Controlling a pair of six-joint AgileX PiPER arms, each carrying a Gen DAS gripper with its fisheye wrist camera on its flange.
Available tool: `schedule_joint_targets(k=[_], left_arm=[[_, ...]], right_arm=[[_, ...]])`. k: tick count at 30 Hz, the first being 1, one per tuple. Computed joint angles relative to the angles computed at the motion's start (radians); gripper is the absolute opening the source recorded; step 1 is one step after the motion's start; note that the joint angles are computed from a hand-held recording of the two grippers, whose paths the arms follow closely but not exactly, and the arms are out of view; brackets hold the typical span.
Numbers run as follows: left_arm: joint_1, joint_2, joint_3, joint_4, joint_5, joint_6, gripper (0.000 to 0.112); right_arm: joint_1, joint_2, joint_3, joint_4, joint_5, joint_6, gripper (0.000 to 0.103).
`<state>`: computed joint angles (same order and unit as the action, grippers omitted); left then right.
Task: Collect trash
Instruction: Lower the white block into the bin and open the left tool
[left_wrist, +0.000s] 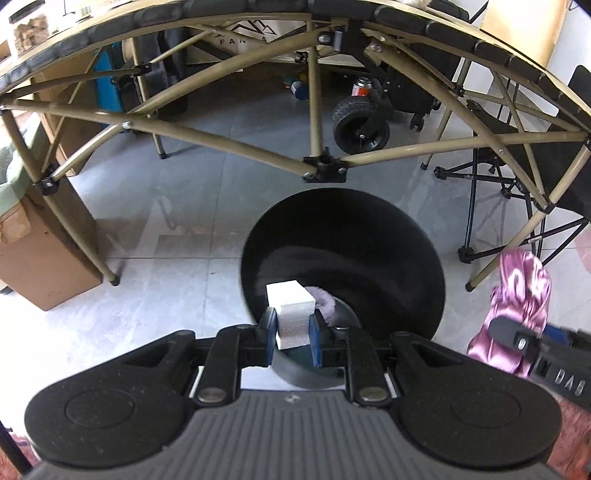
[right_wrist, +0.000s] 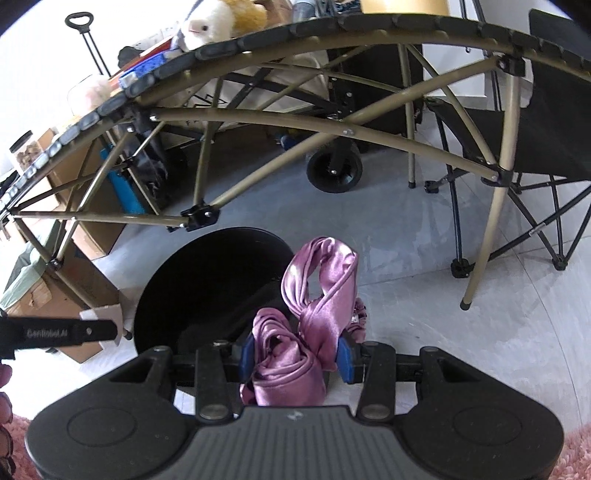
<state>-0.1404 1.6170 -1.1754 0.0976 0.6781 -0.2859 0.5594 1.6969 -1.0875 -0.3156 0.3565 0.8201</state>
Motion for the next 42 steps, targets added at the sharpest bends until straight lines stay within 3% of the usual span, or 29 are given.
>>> schedule_joint_targets(k=[12,23,40,41,42], left_arm=[[-0.076,0.171,-0.215,-0.001,0.099,-0.079,0.019],[-0.116,0.296,-0.357,0.014,0.172,-0.139,0.019],[-0.13,0.323,-0.387,0.011,0.192,-0.134,0.021],[-0.131,0.322,-0.386,0.014,0.191,-0.136,0.022],[-0.133,0.322,-0.386,0.018,0.191,-0.137,0.03]], right_arm=[[-0.063,0.013,0.009,0.148,-0.003,-0.127,0.042],[-0.087,0.02,0.02,0.121,0.005,-0.101,0.042],[-0.096,0.022,0.025,0.093,0.009,-0.076,0.042],[-0.097,0.022,0.025,0.094,0.008,-0.077,0.042],[-0.097,0.022,0.025,0.094,0.008,-0.077,0.042]])
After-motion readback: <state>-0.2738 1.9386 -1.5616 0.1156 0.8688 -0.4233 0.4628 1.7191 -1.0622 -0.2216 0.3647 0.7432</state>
